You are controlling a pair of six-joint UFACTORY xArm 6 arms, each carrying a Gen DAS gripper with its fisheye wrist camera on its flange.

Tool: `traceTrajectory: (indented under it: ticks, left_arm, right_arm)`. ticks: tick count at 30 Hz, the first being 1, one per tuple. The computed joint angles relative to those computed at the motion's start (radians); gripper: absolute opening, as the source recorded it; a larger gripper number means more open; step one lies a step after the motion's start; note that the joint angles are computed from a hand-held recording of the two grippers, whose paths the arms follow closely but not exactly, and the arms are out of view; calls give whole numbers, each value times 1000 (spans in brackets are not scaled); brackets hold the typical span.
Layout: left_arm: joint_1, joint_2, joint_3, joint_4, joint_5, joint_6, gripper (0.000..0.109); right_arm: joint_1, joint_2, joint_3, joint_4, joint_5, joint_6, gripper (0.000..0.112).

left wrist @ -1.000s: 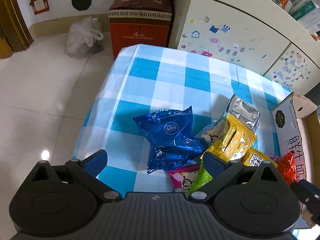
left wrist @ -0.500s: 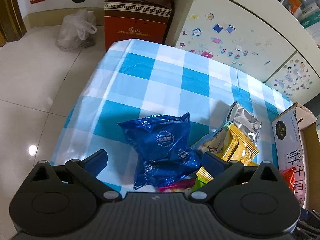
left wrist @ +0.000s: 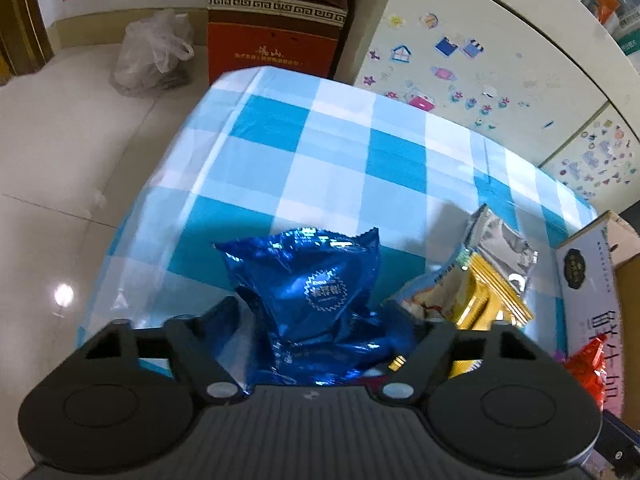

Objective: Organize snacks
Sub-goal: 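Grasp the blue foil packet with the left tool while the right tool grasps the red chip bag, then lift the blue packet with the left tool while the right tool carries the red bag toward the box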

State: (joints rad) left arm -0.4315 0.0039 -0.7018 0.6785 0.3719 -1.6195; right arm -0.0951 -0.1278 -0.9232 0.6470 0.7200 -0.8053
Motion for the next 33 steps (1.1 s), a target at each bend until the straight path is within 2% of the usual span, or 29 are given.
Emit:
traceTrajectory:
  ticks: [6, 7, 10, 13, 15, 17, 18, 21, 23, 26, 28, 29, 30, 31, 33]
  left_arm:
    - [-9, -20, 10, 2, 11, -18, 69]
    - [-4, -28, 18, 4, -2, -26, 60]
    - [8, -50, 38, 1, -32, -45, 60]
    - [7, -49, 38, -13, -32, -35, 60]
    - [4, -42, 36, -27, -27, -24, 60]
    - [1, -32, 34, -36, -25, -17, 62]
    - [3, -28, 33, -25, -29, -25, 63]
    - [5, -17, 29, 2, -35, -45, 68]
    - [7, -9, 26, 35, -47, -68, 78]
    - [-5, 14, 3, 71, -40, -81, 86]
    - [-25, 32, -24, 95, 7, -79, 85]
    - [-31, 38, -33, 111, 23, -79, 84]
    - [-38, 42, -41, 130, 43, -82, 81]
    - [-46, 45, -48, 146, 66, -77, 74]
    - [-42, 37, -40, 159, 56, -73, 71]
  right_arm:
    - [-18, 6, -26, 59, 41, -19, 23]
    - [-20, 8, -29, 62, 39, -16, 23]
    - [-26, 22, -39, 54, 34, 15, 23]
    - [-28, 36, -47, 41, 44, 48, 29]
    - [-24, 34, -40, 40, 34, 44, 40]
    - [-12, 35, -31, 12, 11, 58, 74]
    - [-6, 35, -23, -3, -8, 69, 77]
    - [14, 33, 3, -32, -72, 73, 76]
    - [23, 38, 15, -58, -105, 84, 76]
    - [24, 65, 12, -106, -109, 136, 71]
    - [28, 63, 24, -104, -131, 136, 67]
    - [34, 57, 35, -110, -150, 127, 59]
    - [36, 54, 40, -108, -160, 115, 54]
    - [36, 53, 40, -103, -165, 114, 50]
    - [26, 55, 31, -87, -153, 122, 44]
